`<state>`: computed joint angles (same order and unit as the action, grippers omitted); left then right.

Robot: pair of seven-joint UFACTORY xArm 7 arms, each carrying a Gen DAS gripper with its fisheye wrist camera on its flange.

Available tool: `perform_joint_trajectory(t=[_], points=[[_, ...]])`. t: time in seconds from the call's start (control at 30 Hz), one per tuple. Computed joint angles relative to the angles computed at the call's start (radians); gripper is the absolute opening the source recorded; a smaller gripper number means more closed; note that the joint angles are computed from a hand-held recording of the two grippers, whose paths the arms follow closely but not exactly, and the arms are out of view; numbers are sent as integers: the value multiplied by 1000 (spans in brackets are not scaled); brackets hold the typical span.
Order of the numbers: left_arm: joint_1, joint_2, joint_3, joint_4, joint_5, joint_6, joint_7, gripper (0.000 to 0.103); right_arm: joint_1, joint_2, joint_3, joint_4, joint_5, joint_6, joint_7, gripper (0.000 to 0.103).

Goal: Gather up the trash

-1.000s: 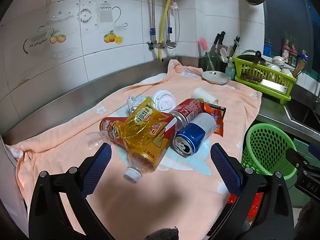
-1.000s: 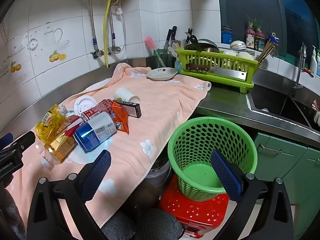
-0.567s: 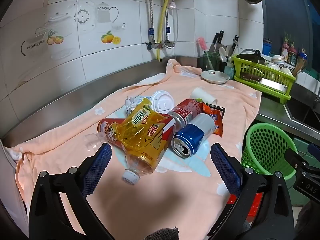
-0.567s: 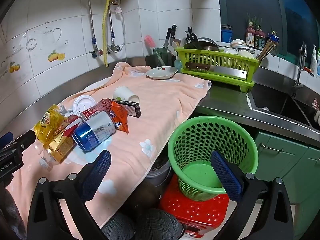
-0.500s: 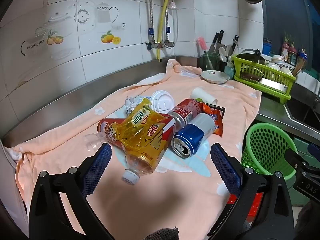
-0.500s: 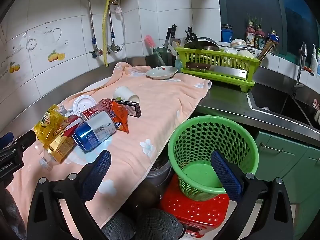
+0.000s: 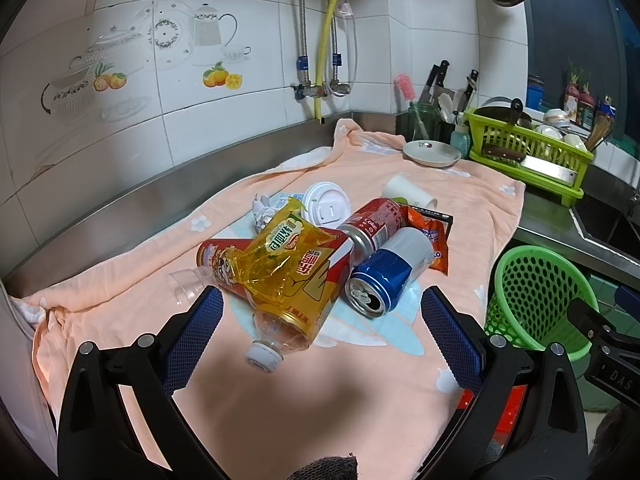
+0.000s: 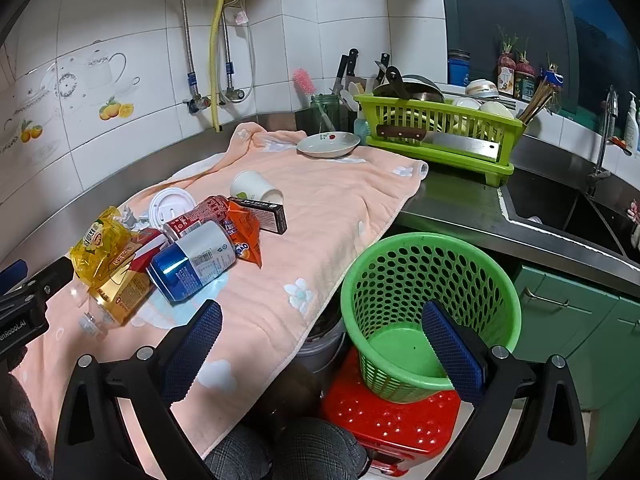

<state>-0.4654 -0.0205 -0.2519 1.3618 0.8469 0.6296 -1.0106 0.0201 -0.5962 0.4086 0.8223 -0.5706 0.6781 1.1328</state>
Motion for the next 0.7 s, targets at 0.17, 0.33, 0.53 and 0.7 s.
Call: perform_joint_trajectory(t=[0.17, 0.33, 0.53, 0.7], points=[[5, -2, 3, -5, -2, -7, 7, 98, 0, 23, 2, 20, -6, 3, -2, 97], [9, -1, 6, -3, -5, -2, 13, 98, 4, 44, -4, 31, -19, -7, -4, 97], [21, -3, 14, -7, -17, 1, 32, 98, 18, 92, -25, 52, -26, -53, -32, 97], [41, -13, 22, -15, -26, 4, 32, 98, 36, 147, -58, 71, -16, -118, -72, 97]])
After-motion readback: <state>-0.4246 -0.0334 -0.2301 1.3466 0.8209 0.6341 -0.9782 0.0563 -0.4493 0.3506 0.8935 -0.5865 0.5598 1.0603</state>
